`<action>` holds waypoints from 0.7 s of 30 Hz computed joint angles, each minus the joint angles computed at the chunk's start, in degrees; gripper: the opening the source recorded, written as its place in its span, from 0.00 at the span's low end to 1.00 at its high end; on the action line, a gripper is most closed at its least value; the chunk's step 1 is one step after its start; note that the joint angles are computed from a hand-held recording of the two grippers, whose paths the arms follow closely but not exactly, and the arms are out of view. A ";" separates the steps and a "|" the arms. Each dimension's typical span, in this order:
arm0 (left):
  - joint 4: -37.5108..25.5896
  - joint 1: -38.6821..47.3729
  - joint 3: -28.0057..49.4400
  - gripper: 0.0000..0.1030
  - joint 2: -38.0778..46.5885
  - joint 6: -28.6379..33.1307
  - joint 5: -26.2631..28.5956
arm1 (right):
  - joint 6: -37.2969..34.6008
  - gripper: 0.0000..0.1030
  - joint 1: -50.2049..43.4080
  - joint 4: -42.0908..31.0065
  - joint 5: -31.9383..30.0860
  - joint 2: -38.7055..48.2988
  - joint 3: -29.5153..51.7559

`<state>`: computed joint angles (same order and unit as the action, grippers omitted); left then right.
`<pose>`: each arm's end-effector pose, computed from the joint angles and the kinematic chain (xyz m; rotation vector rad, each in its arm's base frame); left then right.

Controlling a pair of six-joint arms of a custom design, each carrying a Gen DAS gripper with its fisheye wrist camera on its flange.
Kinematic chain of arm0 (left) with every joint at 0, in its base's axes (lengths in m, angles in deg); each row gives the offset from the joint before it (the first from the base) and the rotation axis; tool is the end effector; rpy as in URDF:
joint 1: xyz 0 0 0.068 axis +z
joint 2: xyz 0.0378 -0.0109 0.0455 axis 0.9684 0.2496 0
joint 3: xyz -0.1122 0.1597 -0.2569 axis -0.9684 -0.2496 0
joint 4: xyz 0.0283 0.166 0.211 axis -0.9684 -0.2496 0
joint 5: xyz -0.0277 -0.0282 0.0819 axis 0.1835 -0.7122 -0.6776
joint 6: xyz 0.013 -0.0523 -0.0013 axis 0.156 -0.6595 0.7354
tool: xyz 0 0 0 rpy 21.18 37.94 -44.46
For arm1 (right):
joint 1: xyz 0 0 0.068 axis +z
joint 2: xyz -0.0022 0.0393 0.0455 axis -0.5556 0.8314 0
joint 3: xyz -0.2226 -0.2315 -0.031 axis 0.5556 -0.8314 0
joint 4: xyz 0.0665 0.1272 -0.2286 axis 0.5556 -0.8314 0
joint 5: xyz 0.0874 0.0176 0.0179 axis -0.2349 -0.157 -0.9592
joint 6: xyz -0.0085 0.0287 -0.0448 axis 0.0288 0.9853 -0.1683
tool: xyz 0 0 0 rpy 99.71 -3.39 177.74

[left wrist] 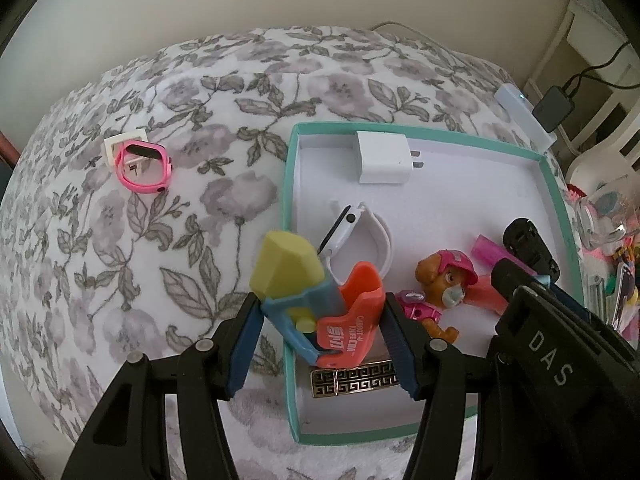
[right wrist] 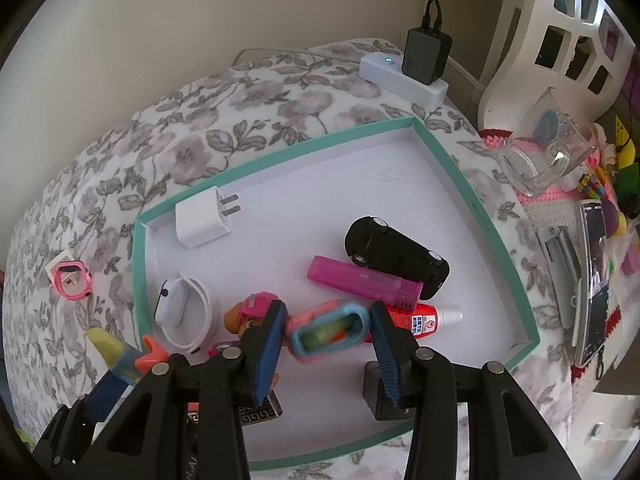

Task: Organize rigid objects
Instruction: 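Open both tools to release the knives into the tray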

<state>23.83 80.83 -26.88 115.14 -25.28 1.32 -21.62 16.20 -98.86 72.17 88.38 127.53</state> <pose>0.1514 0.0128 0.2127 -0.1512 2.8020 -0.0344 0.1683 0.1825 0.2239 0.2589 2.7250 0.0063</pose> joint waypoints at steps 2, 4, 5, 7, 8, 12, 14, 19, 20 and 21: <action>0.03 0.41 0.03 0.59 -0.06 0.16 0.61 | -0.14 0.46 -0.02 -0.01 -0.06 -0.01 -0.04; 0.14 0.22 0.06 0.63 -0.55 0.12 0.24 | -0.17 0.47 -0.07 -0.01 -0.07 -0.06 -0.04; 0.15 0.12 0.07 0.63 -0.74 0.09 0.07 | -0.14 0.47 -0.10 -0.08 0.03 -0.18 -0.03; 0.10 0.35 0.16 0.63 -1.00 0.09 0.21 | -0.12 0.52 -0.09 -0.19 0.40 -0.34 0.00; 0.05 0.67 0.18 0.63 -1.11 0.19 0.47 | 0.01 0.53 -0.04 -0.31 0.71 -0.52 0.03; 0.03 2.10 0.36 0.64 -1.34 0.63 1.16 | 0.71 0.56 0.27 -0.67 2.19 -1.35 0.26; -0.01 2.69 0.53 0.64 -1.46 0.74 1.25 | 0.91 0.57 0.32 -0.83 2.68 -1.63 0.38; 0.68 5.12 0.89 0.86 -1.58 0.78 0.15 | 1.75 0.59 0.37 -1.21 3.74 -2.26 0.35; 0.80 5.64 0.91 0.87 -1.62 0.93 -0.18 | 1.89 0.59 0.31 -1.09 3.67 -2.36 0.24; 0.95 6.30 0.98 0.87 -1.59 1.06 -0.58 | 1.86 0.59 0.26 -0.99 3.55 -2.42 0.13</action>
<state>24.78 87.13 -25.91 113.55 -24.22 0.74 -19.76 16.45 -99.85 75.72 85.96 127.66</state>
